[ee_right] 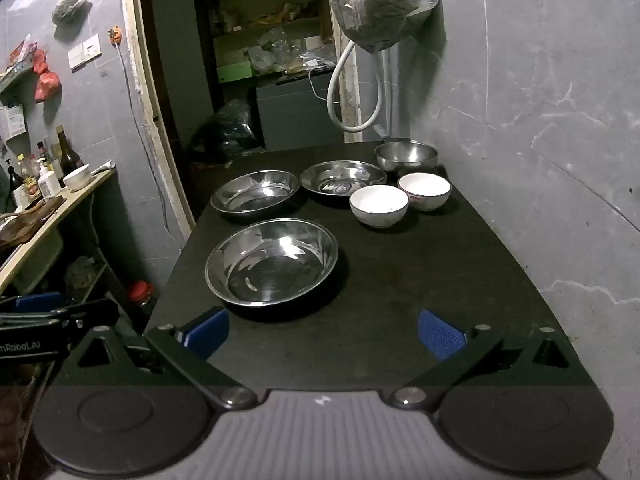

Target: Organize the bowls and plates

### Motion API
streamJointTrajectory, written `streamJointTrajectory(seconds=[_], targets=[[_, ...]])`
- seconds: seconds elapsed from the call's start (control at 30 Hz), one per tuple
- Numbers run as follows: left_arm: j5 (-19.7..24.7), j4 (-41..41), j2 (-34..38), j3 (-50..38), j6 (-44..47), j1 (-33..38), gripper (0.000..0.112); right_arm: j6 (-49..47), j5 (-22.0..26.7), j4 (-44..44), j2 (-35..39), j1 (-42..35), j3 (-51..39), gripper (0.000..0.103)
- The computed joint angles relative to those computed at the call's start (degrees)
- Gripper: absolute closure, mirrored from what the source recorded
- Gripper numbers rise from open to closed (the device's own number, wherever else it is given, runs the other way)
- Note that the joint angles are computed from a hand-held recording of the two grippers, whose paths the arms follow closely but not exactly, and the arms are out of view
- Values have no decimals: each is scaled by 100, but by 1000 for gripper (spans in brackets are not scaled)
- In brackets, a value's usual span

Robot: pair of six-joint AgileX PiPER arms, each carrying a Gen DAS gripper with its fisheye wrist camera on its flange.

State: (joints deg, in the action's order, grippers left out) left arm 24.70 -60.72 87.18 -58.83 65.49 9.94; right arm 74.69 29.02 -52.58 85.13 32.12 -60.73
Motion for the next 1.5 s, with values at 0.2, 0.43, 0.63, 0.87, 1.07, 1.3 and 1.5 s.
streamJointTrajectory(seconds=[0.2,0.43,0.63,0.87,1.07,1.3,1.5], targets=[[26,6,4,-7,-21,8,10,-16,6,13,0,4,-2,0],[30,38,4,-13,-52,6,10,-12,13,13,5,6,-9,0],[34,72,5,-19,-83,7,10,7,19,-6,10,20,-10,0],[33,68,3,-18,-82,6,10,30,21,-27,19,26,-11,0],[46,114,-3,-21,-123,7,10,-28,27,21,34,-3,-39,0],[99,102,63,-54,-73,46,10,-208,-5,175,42,-109,-60,0],[63,277,202,-180,-230,-27,10,-245,49,226,125,-90,-144,0]])
